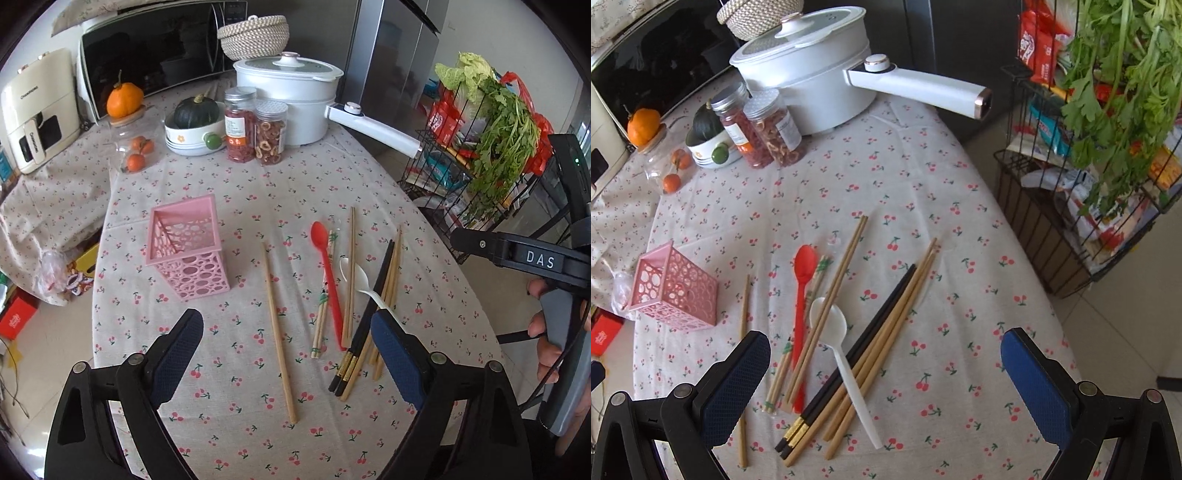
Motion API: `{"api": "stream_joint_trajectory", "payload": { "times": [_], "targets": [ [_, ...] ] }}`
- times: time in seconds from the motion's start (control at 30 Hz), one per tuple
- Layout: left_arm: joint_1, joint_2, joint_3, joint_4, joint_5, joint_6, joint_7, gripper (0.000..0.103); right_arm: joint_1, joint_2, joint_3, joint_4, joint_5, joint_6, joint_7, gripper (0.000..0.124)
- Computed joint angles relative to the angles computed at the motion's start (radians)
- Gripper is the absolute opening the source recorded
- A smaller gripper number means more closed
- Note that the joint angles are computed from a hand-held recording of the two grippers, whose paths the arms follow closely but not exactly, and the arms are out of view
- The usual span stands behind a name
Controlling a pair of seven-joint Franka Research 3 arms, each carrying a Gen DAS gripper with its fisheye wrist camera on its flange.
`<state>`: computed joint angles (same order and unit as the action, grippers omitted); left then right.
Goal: Organize utensils
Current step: 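Lower the left tool onto the wooden chopsticks and close its fingers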
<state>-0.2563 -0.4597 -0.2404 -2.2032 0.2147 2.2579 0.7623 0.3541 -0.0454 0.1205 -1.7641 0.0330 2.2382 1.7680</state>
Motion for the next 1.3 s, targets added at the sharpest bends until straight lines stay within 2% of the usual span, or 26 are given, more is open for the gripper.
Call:
{"api": "stream_joint_trajectory", "payload": {
  "times": [0.1,0.2,0.27,0.33,0.43,0.63,0.8,0.9,0.97,1.07,1.2,1.3],
  "targets": [
    [-0.012,0.093,0.03,0.051,-0.061,0.034,0.043,0.075,-0.009,0.027,-0.015,-0.012,0.095,-0.005,-0.038,0.101],
    [-0.009,0.207,0.038,0.133,-0.095,0.043,0.095,0.055,-0.022,0.074,-0.028,0.02,0.153,-0.059,-0.062,0.085],
    [-0.005,0.292,0.039,0.203,-0.122,0.029,0.132,0.043,-0.032,0.091,-0.035,0.031,0.187,-0.063,-0.085,0.082],
    [0.001,0.378,0.039,0.277,-0.152,0.019,0.176,0.025,-0.043,0.106,-0.042,0.041,0.221,-0.068,-0.098,0.075],
    [0.015,0.504,0.031,0.393,-0.156,-0.004,0.213,0.017,-0.057,0.137,-0.049,0.06,0.254,-0.091,-0.109,0.068],
    [0.015,0.72,0.015,0.62,-0.138,-0.086,0.246,0.014,-0.078,0.193,-0.061,0.096,0.261,-0.141,-0.105,0.064],
    [-0.034,0.865,0.029,0.809,-0.028,-0.22,0.229,0.014,-0.094,0.204,-0.067,0.097,0.27,-0.161,-0.125,0.064],
    [-0.058,0.902,0.039,0.861,0.022,-0.276,0.222,0.012,-0.099,0.197,-0.069,0.088,0.265,-0.16,-0.135,0.064],
    [-0.059,0.9,0.04,0.855,0.031,-0.275,0.22,0.009,-0.102,0.198,-0.069,0.088,0.275,-0.157,-0.14,0.064],
    [-0.051,0.838,0.038,0.778,0.036,-0.225,0.204,0.009,-0.107,0.199,-0.066,0.088,0.307,-0.158,-0.151,0.064],
    [-0.022,0.685,0.028,0.618,0.021,-0.128,0.197,0.009,-0.101,0.2,-0.06,0.085,0.323,-0.134,-0.157,0.064],
    [-0.002,0.548,0.023,0.482,0.005,-0.061,0.194,0.009,-0.097,0.208,-0.053,0.092,0.347,-0.13,-0.164,0.058]
  ]
}}
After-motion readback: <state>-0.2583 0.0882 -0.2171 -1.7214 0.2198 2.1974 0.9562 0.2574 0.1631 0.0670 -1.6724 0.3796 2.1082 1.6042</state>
